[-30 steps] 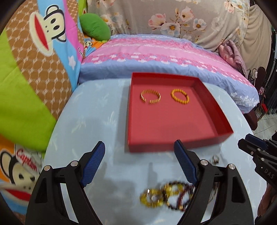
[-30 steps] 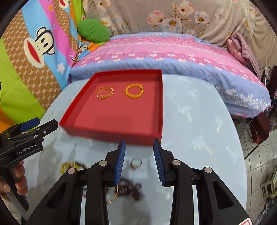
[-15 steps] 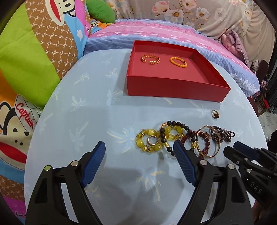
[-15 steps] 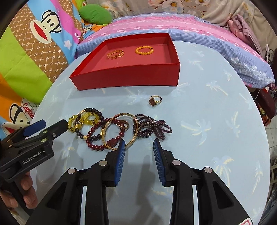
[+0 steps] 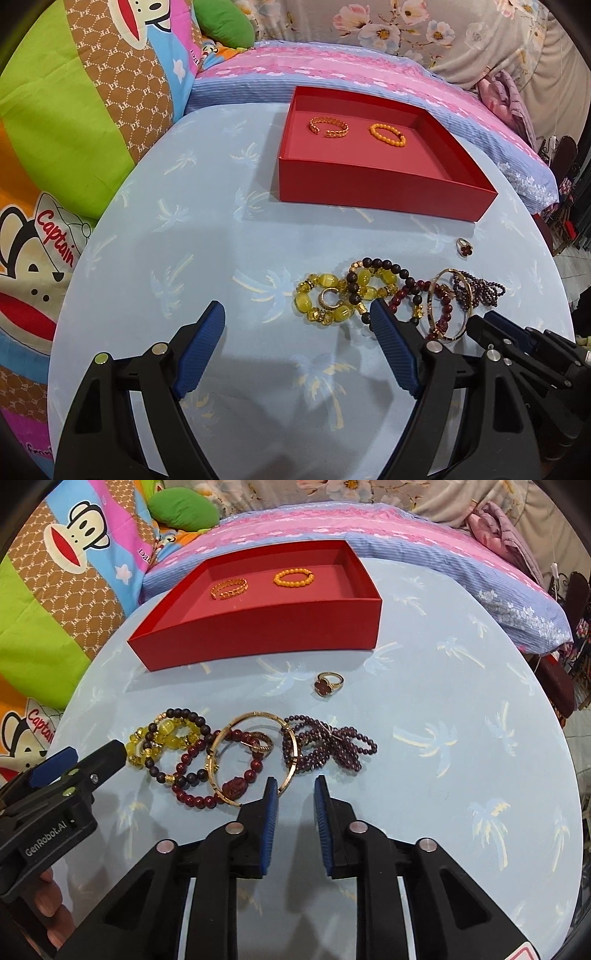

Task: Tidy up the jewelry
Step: 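Close the right tool on the thin gold bangle while the left tool grips the black bead bracelet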

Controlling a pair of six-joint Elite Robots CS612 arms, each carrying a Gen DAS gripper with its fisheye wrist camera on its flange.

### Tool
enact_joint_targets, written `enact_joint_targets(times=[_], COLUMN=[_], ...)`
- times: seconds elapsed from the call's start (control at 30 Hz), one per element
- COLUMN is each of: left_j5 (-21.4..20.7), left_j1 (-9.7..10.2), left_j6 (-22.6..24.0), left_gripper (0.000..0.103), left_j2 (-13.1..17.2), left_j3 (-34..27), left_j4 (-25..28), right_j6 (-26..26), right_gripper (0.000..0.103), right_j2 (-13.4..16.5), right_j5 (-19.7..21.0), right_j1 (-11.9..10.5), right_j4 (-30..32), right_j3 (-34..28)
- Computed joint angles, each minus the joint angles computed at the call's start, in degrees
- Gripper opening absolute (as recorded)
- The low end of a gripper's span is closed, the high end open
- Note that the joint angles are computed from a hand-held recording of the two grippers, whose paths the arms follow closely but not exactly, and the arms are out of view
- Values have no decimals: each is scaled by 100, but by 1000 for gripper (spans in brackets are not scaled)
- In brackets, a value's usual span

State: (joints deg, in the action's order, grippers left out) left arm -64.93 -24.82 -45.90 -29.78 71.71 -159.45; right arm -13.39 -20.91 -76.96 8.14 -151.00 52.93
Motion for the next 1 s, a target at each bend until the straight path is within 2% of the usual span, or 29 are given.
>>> enact_joint_targets(times=[0.07,0.2,0.33,0.43,0.67,0.83,1.0], left_j5=[0,-31,-38,-33,-65,-116,-281], left_j1=[2,9,4,-5,-22,-15,-9], left_j6=[1,3,1,31,47,52,116], left_gripper=[77,77,77,77,77,77,73], left_j2=[2,1,6,12,32,52,99], left_j3=[-4,0,-8,-29,-77,-104,-168], left_j4=[16,22,20,24,61,98,129], right_j6=[33,98,278,255,181,86,76], right_gripper=[11,9,9,9,9,3,3], right_j2=[7,-1,-43,-38,112,112,58], right_j5=[-28,12,376,466,204,146,120], right_j1=[-10,-57,-114,-94,5,-24,-85], right_j4=[58,118,92,89,236,205,191], right_j3=[-10,7,36,2,-236,-202,-109])
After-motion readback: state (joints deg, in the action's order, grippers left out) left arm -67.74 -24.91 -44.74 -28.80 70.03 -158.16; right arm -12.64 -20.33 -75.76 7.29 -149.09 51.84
